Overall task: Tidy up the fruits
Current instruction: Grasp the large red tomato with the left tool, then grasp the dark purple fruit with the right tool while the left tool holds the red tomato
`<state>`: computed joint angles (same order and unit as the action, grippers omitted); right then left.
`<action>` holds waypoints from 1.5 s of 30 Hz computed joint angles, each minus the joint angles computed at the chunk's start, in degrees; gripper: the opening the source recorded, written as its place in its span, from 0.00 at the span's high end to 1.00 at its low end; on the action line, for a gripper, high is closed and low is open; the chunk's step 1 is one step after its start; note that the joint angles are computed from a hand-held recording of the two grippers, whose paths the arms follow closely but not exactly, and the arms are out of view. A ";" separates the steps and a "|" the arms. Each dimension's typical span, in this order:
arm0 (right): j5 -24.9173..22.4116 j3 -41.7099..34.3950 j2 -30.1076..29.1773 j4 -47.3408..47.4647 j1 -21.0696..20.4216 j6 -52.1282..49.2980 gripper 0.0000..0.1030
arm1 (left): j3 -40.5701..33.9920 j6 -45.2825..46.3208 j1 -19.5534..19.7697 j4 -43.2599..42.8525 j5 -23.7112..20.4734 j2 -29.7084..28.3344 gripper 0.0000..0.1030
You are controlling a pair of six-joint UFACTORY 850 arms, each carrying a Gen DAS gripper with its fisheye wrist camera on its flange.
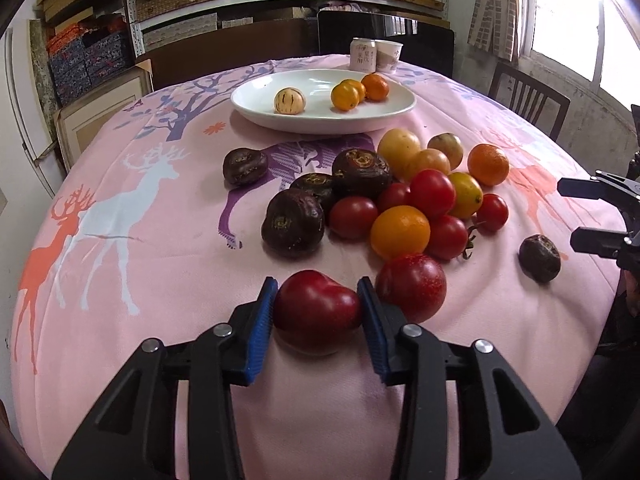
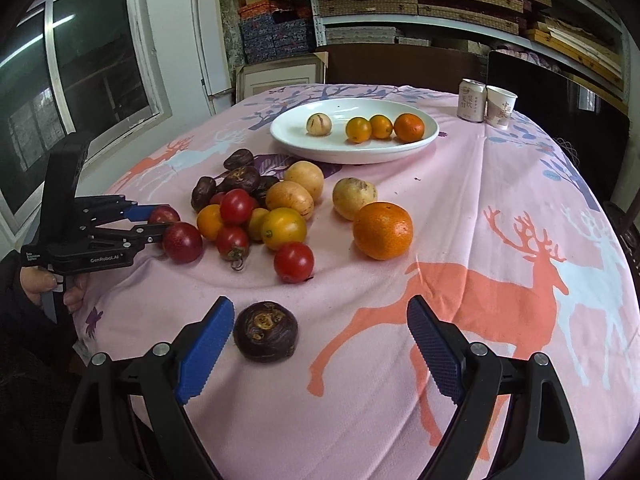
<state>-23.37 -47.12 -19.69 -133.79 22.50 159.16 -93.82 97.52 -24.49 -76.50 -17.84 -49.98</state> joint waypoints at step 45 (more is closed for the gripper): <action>5.84 -4.43 -5.31 -3.88 0.26 2.08 0.61 | 2.45 -1.51 0.82 -2.54 0.82 0.70 0.60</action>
